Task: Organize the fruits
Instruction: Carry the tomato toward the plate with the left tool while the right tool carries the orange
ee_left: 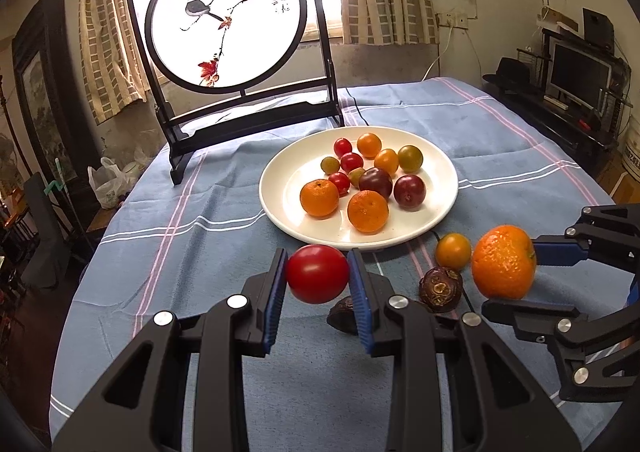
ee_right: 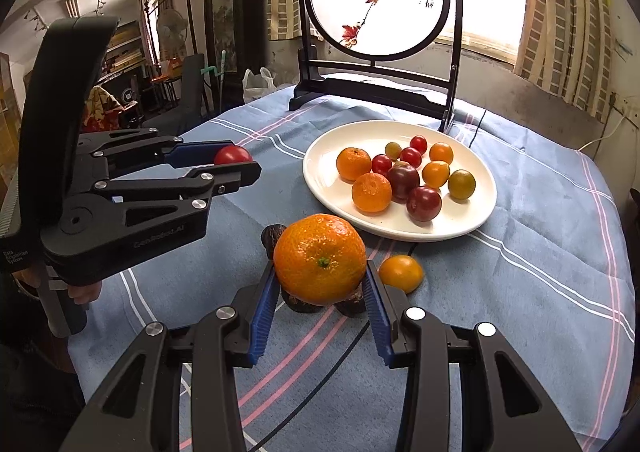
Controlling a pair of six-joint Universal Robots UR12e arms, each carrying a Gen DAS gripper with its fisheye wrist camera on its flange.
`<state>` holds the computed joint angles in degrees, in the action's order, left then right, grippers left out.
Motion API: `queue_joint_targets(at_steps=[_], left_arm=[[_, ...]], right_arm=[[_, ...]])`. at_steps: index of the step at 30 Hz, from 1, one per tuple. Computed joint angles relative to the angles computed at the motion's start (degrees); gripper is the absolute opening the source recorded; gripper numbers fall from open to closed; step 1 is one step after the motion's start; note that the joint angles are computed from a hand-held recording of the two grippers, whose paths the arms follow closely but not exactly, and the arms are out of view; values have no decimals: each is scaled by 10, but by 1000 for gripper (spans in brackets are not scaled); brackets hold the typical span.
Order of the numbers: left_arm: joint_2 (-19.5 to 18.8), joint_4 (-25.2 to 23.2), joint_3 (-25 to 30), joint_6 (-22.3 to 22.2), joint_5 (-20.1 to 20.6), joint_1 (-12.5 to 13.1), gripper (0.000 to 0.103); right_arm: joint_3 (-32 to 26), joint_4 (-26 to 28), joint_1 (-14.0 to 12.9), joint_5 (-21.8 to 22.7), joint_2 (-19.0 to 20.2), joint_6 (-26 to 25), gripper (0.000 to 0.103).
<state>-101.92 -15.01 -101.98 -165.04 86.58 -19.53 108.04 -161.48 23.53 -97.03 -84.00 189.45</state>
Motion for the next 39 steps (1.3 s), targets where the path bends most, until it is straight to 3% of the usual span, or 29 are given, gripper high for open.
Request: queue_joint_targets(at_steps=[11, 18, 24, 39], left_arm=[[-1, 12, -2, 1, 7, -1, 30], [-4, -13, 13, -20, -29, 10, 30], [-16, -24, 33, -42, -35, 12, 30], [-40, -31, 63, -58, -29, 7, 30]], right_arm=[[-4, -2, 2, 0, 3, -5, 42], [-24, 13, 12, -56, 16, -8, 42], [-40, 5, 22, -117, 31, -25, 42], [-46, -10, 18, -167, 43, -46, 42]])
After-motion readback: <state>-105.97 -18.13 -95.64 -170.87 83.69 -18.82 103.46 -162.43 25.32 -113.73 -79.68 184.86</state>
